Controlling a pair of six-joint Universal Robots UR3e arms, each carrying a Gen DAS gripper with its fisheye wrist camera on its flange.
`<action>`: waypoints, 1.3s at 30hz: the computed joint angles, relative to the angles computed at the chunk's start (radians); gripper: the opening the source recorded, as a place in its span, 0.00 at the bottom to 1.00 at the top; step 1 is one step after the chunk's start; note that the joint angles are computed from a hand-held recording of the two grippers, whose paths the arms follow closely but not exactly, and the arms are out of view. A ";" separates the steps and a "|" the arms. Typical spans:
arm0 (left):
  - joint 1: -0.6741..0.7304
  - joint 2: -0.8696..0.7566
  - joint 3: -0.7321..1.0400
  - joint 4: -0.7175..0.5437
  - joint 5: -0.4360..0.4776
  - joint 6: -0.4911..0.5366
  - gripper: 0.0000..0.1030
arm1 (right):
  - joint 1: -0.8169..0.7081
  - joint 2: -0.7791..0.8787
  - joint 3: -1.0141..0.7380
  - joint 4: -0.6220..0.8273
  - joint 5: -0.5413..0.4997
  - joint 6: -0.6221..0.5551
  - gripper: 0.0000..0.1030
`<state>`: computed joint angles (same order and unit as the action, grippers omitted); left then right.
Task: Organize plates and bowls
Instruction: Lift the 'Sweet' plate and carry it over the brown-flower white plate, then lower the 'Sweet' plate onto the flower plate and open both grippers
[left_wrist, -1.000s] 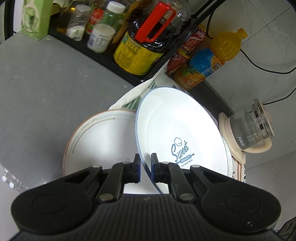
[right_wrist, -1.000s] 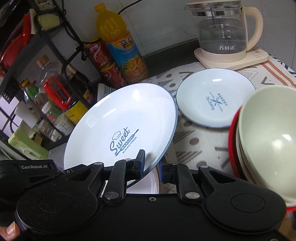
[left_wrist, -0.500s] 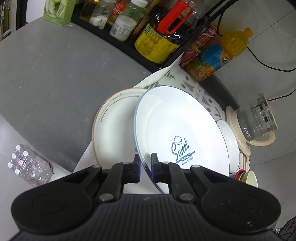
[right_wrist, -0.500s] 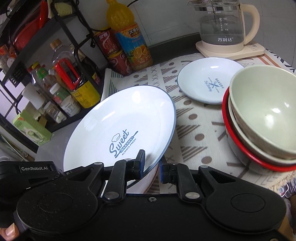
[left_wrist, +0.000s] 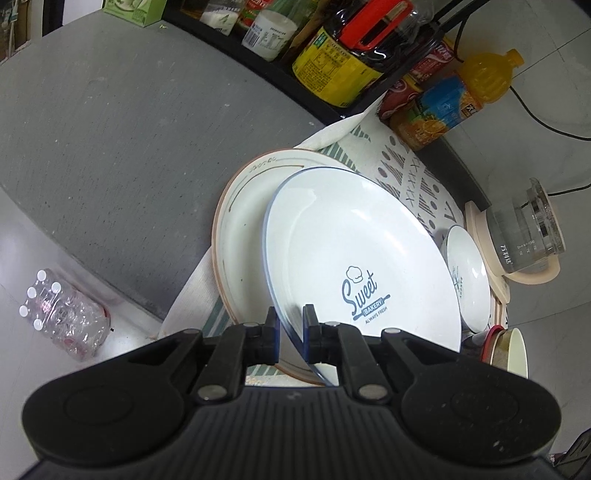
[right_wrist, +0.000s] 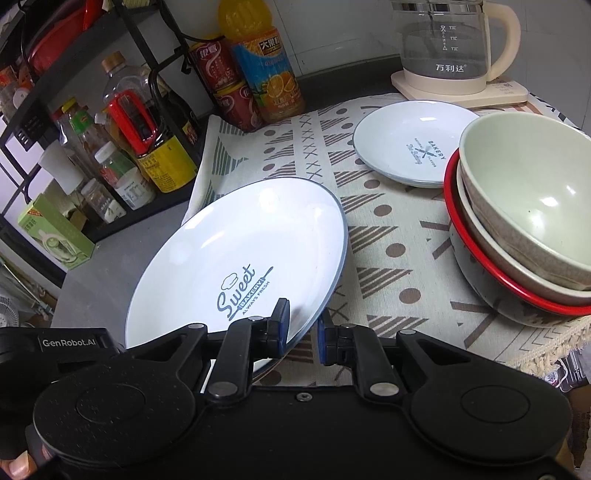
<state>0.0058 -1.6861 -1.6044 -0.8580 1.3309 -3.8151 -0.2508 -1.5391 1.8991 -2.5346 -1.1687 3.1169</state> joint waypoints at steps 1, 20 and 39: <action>0.002 0.000 -0.002 -0.001 -0.002 0.000 0.09 | 0.004 0.003 -0.005 0.000 -0.005 0.001 0.14; 0.014 -0.050 0.101 -0.129 -0.001 0.042 0.10 | 0.055 0.075 -0.074 -0.003 -0.078 0.006 0.13; 0.022 -0.100 0.222 -0.188 0.145 0.026 0.44 | 0.052 0.129 -0.121 0.006 -0.075 -0.013 0.11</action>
